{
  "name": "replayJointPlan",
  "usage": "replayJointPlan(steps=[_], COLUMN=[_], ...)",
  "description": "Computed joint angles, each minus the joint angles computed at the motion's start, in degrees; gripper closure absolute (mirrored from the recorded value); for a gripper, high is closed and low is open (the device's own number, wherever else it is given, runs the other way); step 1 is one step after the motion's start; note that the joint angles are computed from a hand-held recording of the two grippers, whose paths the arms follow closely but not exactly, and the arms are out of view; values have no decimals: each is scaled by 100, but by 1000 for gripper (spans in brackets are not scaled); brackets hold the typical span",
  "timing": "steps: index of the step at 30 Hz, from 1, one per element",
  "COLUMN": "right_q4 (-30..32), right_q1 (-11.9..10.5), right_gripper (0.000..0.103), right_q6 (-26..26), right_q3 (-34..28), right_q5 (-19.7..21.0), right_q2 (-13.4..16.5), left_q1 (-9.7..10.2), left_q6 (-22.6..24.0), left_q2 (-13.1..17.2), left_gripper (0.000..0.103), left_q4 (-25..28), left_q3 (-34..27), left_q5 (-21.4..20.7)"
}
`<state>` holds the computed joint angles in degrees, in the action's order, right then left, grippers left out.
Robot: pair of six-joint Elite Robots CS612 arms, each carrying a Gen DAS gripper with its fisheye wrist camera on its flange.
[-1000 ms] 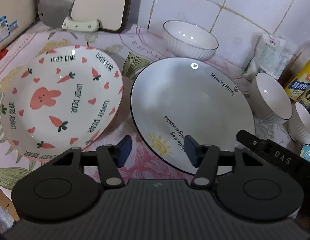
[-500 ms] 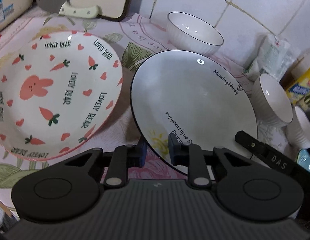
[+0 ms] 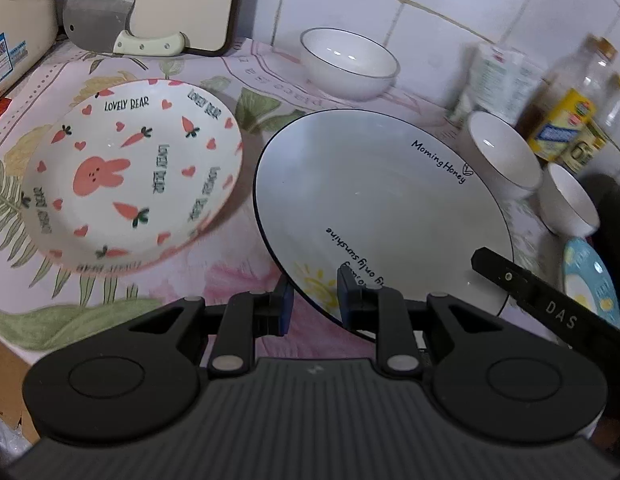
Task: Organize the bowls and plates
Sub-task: 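Slide the white plate across the tablecloth with the left gripper, then open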
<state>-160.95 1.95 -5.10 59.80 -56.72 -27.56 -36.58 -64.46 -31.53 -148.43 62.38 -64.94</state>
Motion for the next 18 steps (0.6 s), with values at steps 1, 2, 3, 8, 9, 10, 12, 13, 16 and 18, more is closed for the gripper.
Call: replayJointPlan(steps=[1, 2, 3, 8, 9, 10, 12, 13, 16, 18], right_q4=[-44, -114, -164, -301, -305, -316, -389, -396, -448, -517], right_q1=[-19, -41, -56, -134, -158, -174, -196, -205, -212, -217], right_gripper=[83, 82, 82, 82, 82, 81, 81, 81, 80, 80], right_q6=[22, 25, 15, -186, -177, -173, -172, -204, -365, -380], right_q3=[103, 232, 334, 751, 812, 861, 959, 1001, 1096, 1134], right_q5=[5, 5, -3, -54, -27, -24, -26, -32, -108, -157], right_q2=[-60, -132, -190, -410, -435, -456, -497, -517, -560, -568], left_q1=[-15, -35, -56, -162, -169, -171, -183, -196, -230, -253], left_q6=[20, 39, 52, 139, 115, 95, 67, 78, 142, 216], left_q2=[-34, -67, -90, -135, -134, -133, -127, -129, -117, -109], left_gripper=[82, 82, 82, 82, 82, 82, 82, 82, 82, 82], left_q4=[-38, -77, -101, -142, -155, -176, -228, -245, -203, -178], left_q3=[52, 103, 137, 226, 237, 248, 274, 290, 268, 244], left_q5=[-36, -66, -75, -111, -155, -209, -269, -266, -207, -119])
